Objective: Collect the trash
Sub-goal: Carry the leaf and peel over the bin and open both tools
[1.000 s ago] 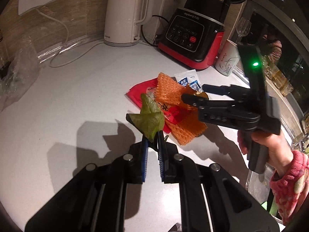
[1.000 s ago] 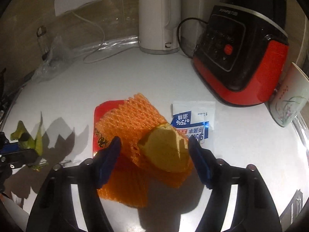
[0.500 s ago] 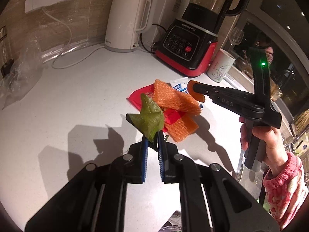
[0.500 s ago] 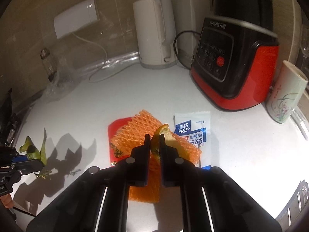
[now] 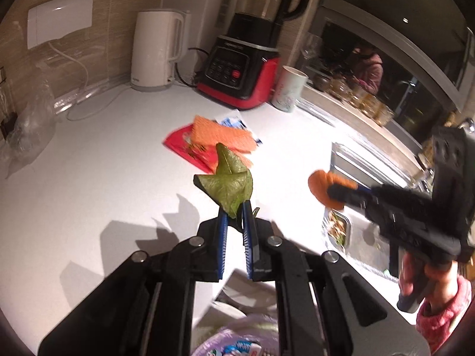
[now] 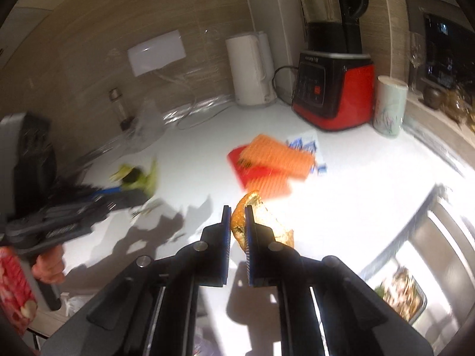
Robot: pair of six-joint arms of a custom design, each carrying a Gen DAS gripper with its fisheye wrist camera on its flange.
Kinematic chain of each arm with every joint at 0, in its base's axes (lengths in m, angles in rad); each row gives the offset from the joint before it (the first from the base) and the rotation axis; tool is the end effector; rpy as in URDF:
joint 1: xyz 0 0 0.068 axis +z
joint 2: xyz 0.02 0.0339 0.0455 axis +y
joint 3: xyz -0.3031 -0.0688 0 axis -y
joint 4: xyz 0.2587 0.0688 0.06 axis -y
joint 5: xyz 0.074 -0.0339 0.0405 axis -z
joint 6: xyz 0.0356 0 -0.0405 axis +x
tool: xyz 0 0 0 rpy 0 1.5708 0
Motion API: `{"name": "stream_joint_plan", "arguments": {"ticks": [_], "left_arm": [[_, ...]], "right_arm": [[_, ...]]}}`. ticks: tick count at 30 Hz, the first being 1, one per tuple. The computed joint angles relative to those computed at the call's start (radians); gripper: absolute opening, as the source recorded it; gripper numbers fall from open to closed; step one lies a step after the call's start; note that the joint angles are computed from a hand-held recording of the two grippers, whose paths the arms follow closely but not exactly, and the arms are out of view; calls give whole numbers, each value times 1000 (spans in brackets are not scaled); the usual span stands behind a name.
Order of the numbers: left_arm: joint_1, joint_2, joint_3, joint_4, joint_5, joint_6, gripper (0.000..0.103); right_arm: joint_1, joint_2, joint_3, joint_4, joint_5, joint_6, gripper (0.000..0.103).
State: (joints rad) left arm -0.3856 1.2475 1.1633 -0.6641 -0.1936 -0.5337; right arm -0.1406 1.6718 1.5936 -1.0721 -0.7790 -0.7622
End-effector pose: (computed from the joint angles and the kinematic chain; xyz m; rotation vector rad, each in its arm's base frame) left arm 0.2494 -0.0938 0.3648 -0.2687 2.2988 -0.2462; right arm 0.3537 -0.0248 0.3640 -0.9185 2.1835 0.6519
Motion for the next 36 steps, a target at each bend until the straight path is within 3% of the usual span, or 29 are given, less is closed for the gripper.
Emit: {"name": "stream_joint_plan", "arguments": {"ticks": [7,13,16,20,23,26,28,29,30,33,36], "left_arm": [[-246,-101,-113,-47,-63,-133,10],[-456,-156,-177,-87,-144,-251,10],[-537,-168,-199,-112,-180,-305,10],[-609,-174,-225,-139,-209,-355,10],[-652,-167,-241,-152,-224,-382,10],[-682,-157,-253,-161,-230,-403,10],[-694,-149,-260,-160,-227,-407,10],[-704,-145,-263,-162,-230,-412,10],[-714,-142,-266,-164,-233,-417,10],[-717,-131,-269,-153,-224,-413,10],[-714,-120,-276,-133,-214,-404,10]], "right_arm": [[-154,-297,-469,-91,97,-211,10],[-240,-448,-779,-37,216,-281,10],[-184,-499,-926,96,293,-222,9],[-76,-457,-1093,343,393,-93,9],[-20,-396,-1177,515,460,-10,10],[-9,-346,-1209,600,490,49,10],[-13,-353,-1203,586,499,79,30],[-46,-408,-1218,566,488,63,52],[-66,-465,-1217,542,473,55,69],[-129,-576,-1178,439,440,14,88],[-184,-599,-1094,318,392,-6,90]]}}
